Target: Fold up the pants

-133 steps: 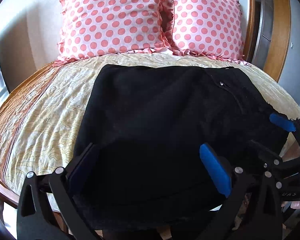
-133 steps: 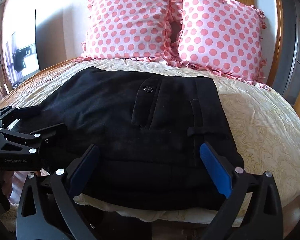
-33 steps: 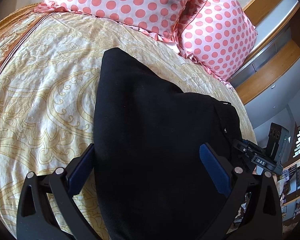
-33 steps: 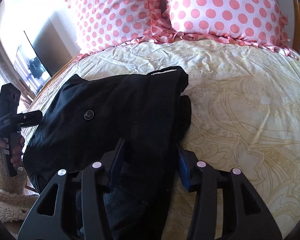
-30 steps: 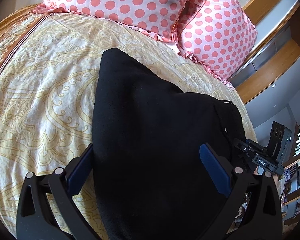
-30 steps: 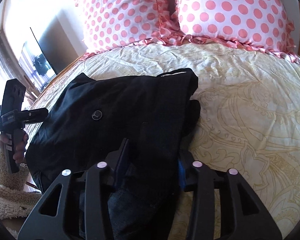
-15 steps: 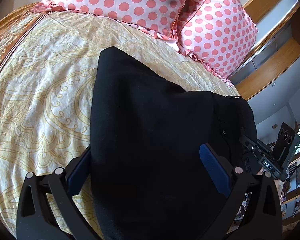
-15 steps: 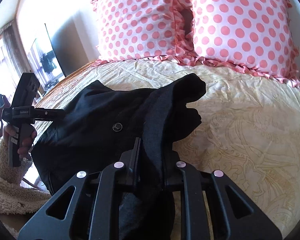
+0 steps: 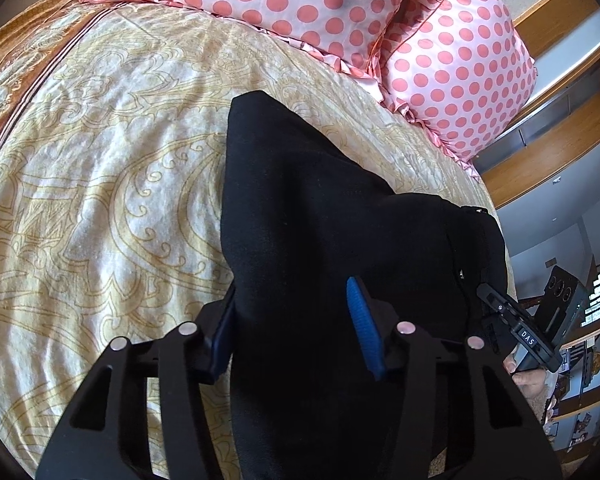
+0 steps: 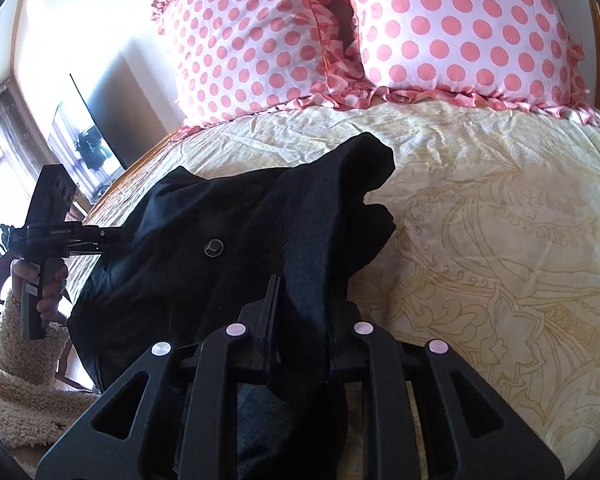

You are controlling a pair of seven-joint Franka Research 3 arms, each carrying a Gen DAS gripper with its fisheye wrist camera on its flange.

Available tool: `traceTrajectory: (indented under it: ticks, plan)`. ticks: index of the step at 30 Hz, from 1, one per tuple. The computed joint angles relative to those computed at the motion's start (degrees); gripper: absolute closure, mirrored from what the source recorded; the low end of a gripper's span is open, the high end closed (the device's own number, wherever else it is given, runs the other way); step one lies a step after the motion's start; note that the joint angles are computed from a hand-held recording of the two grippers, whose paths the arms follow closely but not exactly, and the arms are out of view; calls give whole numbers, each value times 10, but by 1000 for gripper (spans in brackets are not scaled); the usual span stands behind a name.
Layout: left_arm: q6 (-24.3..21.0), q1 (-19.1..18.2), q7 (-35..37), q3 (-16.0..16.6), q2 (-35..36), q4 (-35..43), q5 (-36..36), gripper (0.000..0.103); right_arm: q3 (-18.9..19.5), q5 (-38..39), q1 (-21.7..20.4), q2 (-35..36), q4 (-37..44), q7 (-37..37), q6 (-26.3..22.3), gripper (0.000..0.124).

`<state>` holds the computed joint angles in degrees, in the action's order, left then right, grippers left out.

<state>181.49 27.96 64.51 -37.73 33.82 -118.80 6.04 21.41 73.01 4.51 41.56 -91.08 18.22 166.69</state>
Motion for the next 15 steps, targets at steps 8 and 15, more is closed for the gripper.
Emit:
traceTrajectory:
  ticks: [8, 15]
  plan:
    - [14, -81, -13, 79, -43, -12, 6, 94, 25, 56, -33, 6, 5, -30, -41, 106]
    - [47, -32, -24, 31, -45, -19, 45, 94, -4, 112, -20, 0, 21, -51, -92, 107]
